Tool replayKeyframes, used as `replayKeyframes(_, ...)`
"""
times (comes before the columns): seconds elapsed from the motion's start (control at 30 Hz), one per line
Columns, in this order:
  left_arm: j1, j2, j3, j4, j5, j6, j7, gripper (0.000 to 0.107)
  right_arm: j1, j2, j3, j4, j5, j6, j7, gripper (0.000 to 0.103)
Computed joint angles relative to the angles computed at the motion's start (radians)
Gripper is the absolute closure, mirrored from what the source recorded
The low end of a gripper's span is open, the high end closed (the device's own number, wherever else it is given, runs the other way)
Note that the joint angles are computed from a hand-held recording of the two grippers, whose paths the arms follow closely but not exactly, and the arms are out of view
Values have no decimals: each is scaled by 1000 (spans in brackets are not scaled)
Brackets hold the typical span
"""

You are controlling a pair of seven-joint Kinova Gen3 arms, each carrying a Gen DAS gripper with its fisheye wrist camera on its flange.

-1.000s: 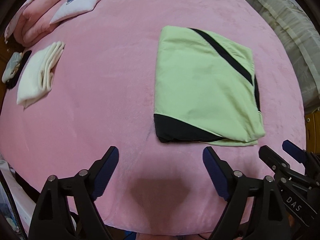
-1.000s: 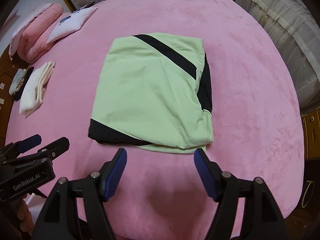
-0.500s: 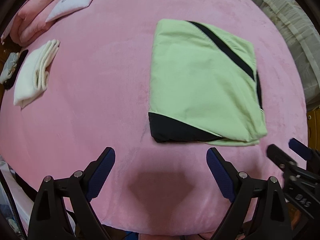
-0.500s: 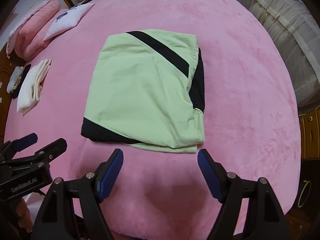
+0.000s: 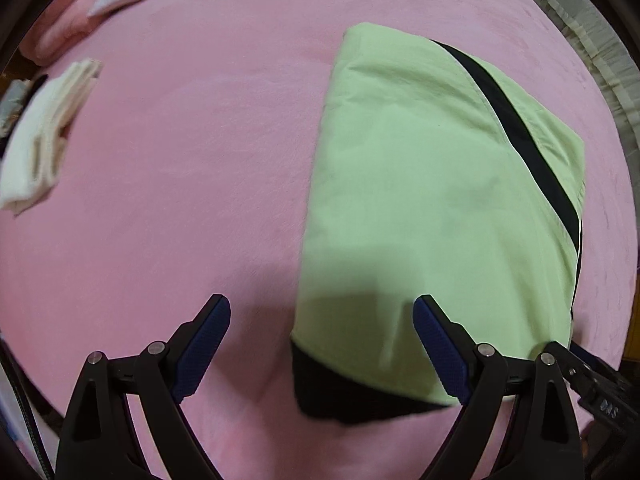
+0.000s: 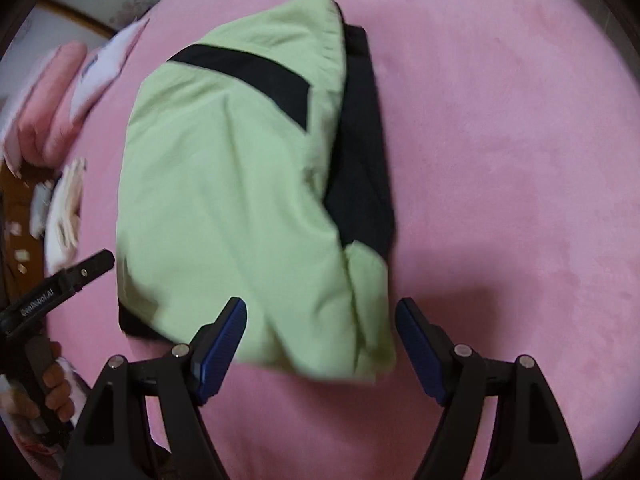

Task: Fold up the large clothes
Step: 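Grasp the folded green jacket edge with both grippers, then lift the folded jacket with both grippers and carry it toward the headboard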

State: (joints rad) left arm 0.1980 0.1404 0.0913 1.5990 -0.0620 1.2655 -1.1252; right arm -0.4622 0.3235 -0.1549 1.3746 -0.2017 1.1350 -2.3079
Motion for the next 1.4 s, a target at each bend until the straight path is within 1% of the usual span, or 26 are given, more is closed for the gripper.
replayKeyframes(0.07, -33, 22, -9, 2, 52, -21, -59, 16, 61, 8, -26, 45, -64, -70, 70, 26)
replayKeyframes(0.13, -62, 42, -14, 7, 99, -47, -119, 16, 154, 26, -97, 80, -133, -142, 151, 26)
replayKeyframes(0.2, -87, 54, -18, 17, 140, -77, -170, 13, 236, 48, -170, 96, -184, -195, 227, 26)
replayKeyframes(0.3, -130, 71, -20, 42, 221, -145, -264, 11, 346, 98, -299, 103, -192, -254, 274, 26)
replayKeyframes(0.33, -140, 76, -28, 58, 256, -184, -298, 11, 381, 118, -340, 106, -198, -279, 285, 26)
replayKeyframes(0.37, -155, 81, -21, 67, 276, -206, -317, 11, 407, 130, -365, 117, -220, -309, 309, 26)
replayKeyframes(0.4, -169, 89, -20, 77, 310, -233, -344, 11, 418, 132, -372, 132, -248, -338, 337, 28)
replayKeyframes(0.43, -184, 98, -9, 84, 335, -259, -358, 11, 415, 129, -360, 143, -281, -357, 369, 32)
replayKeyframes(0.5, -163, 101, -28, 86, 337, -285, -344, 14, 370, 131, -289, 132, -339, -347, 421, 61)
replayKeyframes(0.53, -155, 98, -23, 85, 317, -293, -322, 19, 339, 133, -242, 118, -366, -325, 446, 67)
replayKeyframes(0.6, -129, 83, -23, 91, 282, -304, -283, 30, 271, 123, -152, 92, -397, -285, 484, 83)
replayKeyframes(0.63, -125, 72, -21, 93, 276, -302, -279, 43, 232, 111, -112, 76, -395, -270, 499, 85)
replayKeyframes(0.67, -127, 61, -19, 98, 276, -301, -289, 51, 201, 102, -85, 57, -389, -255, 503, 87)
replayKeyframes(0.7, -131, 50, -17, 102, 280, -300, -301, 54, 177, 94, -64, 47, -385, -247, 497, 88)
replayKeyframes(0.77, -136, 26, -19, 118, 288, -307, -310, 66, 103, 73, 5, 25, -386, -240, 472, 90)
replayKeyframes(0.8, -137, 19, -20, 121, 293, -308, -312, 67, 74, 68, 34, 12, -380, -235, 464, 90)
replayKeyframes(0.87, -154, -15, -28, 151, 331, -324, -320, 73, -13, 57, 103, -30, -333, -215, 423, 91)
replayKeyframes(0.9, -166, -31, -33, 168, 357, -329, -331, 74, -38, 55, 117, -54, -304, -198, 399, 92)
replayKeyframes(0.93, -182, -47, -40, 183, 388, -328, -347, 75, -52, 56, 115, -81, -270, -184, 375, 92)
replayKeyframes(0.97, -199, -66, -49, 197, 420, -321, -371, 76, -51, 57, 94, -107, -234, -170, 349, 92)
replayKeyframes(1.07, -250, -115, -85, 223, 480, -288, -462, 77, -25, 68, -13, -203, -123, -103, 273, 92)
replayKeyframes(1.1, -266, -128, -99, 231, 499, -274, -491, 78, -41, 77, -25, -249, -89, -67, 252, 92)
replayKeyframes(1.13, -290, -146, -122, 237, 523, -248, -531, 78, -67, 86, -19, -294, -69, -30, 231, 92)
replayKeyframes(1.23, -356, -182, -181, 227, 563, -167, -613, 79, -196, 116, 55, -432, -22, 55, 188, 93)
replayKeyframes(1.33, -435, -222, -250, 206, 583, -71, -695, 80, -335, 163, 167, -571, -23, 91, 185, 93)
replayKeyframes(1.4, -481, -226, -328, 144, 585, 10, -752, 80, -427, 207, 255, -664, -63, 71, 198, 93)
